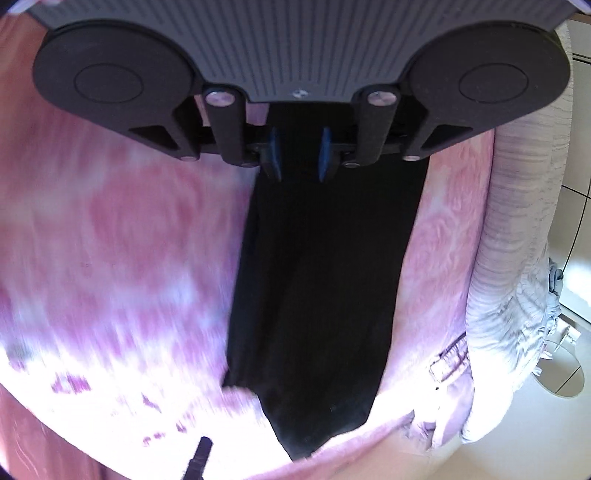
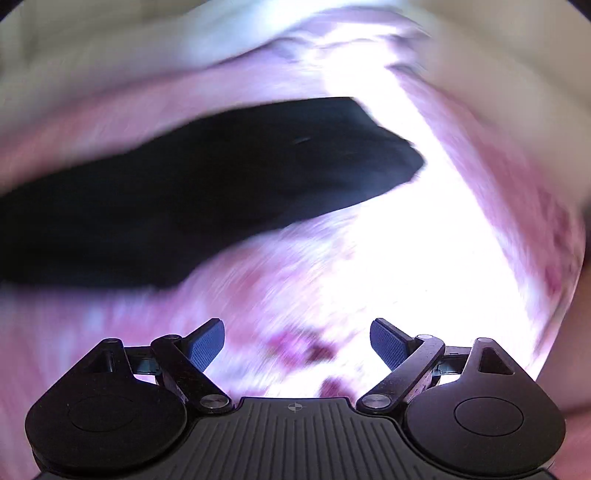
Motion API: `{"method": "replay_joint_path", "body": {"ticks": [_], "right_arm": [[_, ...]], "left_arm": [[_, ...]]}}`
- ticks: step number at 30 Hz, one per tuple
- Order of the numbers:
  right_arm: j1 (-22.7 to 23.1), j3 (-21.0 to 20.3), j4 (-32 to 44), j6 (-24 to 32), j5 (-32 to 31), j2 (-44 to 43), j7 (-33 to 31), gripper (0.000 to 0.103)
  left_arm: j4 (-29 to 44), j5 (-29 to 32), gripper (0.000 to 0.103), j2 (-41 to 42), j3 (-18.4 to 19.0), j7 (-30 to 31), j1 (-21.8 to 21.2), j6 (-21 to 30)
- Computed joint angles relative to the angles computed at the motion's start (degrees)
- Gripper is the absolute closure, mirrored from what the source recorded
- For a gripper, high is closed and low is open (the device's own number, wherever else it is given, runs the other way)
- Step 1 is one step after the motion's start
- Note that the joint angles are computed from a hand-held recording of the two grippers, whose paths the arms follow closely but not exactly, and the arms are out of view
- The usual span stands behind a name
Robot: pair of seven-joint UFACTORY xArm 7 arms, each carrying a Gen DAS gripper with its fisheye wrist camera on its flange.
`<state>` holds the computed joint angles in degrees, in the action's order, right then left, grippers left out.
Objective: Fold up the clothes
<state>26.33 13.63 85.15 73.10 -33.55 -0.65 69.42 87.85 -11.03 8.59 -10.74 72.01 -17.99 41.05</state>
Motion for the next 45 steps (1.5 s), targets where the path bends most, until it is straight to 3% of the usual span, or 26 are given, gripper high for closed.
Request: {"method": "replay_joint_path", "body": {"ticks": [4,9,11,13,17,20,22,24,26,28,31,34,38,45], "right_arm": [[-6.7,-5.1,-6.3,-13.8,3.6,-4.3,2.7,0.014],[-16.5,-10.2,-12.5,-33.8,8.9,-3.3,4.0,0.016],[-19.3,-11.7,-13.5,-37.8,13.2,-2.0,2.7,0.031],[-21.2,-13.0,-16.0,-42.8,23.9,-1.6,-3.2,0.053],[-23.5,-13.8,-12.7,-43.6,39.3,1.0,-20.6,0.061],[-24.0,-13.1,-11.9,-41.5,42.3,0.5,-26.1,0.06],[-24.2,-12.9,-13.0,-40.3,41.8,-1.1,-25.7,0.052],[-24.2,-12.4,-14.5,-38.7,38.8,-3.6,-23.7,0.043],[-23.7,-11.0,-15.5,-35.2,33.8,-6.8,-22.6,0.04],[-22.6,-9.2,-14.6,-29.8,27.8,-8.5,-27.0,0.039],[-19.2,-4.9,-12.8,-22.3,14.3,-9.3,-40.7,0.037],[-15.7,-2.6,-15.0,-23.2,6.8,-10.4,-52.9,0.036],[-13.4,-0.2,-15.0,-23.1,0.0,-9.1,-58.4,0.036],[-8.5,1.0,-14.4,-20.1,-9.9,-5.0,-67.2,0.034]], "left_arm": [[8.1,4.5,0.077,5.8,-0.6,-10.6,-4.0,1.7],[20.7,15.7,0.077,16.9,1.8,-25.2,-11.4,6.4],[26.2,19.1,0.077,21.1,2.9,-28.5,-13.7,10.4],[31.1,20.9,0.078,24.4,3.8,-30.6,-15.3,14.5],[38.2,22.3,0.079,28.4,4.6,-31.4,-16.8,19.7],[38.2,22.9,0.078,27.8,5.3,-32.3,-17.2,21.1],[33.6,23.6,0.073,24.4,5.7,-33.9,-16.9,19.9],[27.7,24.4,0.071,20.0,5.8,-35.8,-16.0,18.2],[19.9,25.8,0.064,14.1,5.7,-37.1,-14.4,15.3],[10.3,28.4,0.051,6.9,5.7,-37.9,-12.3,11.6],[-3.4,33.3,0.035,-3.5,5.9,-37.0,-8.2,6.3],[-15.8,38.1,0.035,-12.9,6.8,-33.7,-3.2,1.7],[-27.3,43.2,0.035,-20.2,9.1,-28.9,3.9,-6.9],[-33.3,52.3,0.034,-18.0,10.3,-25.7,15.3,-22.5]]}}
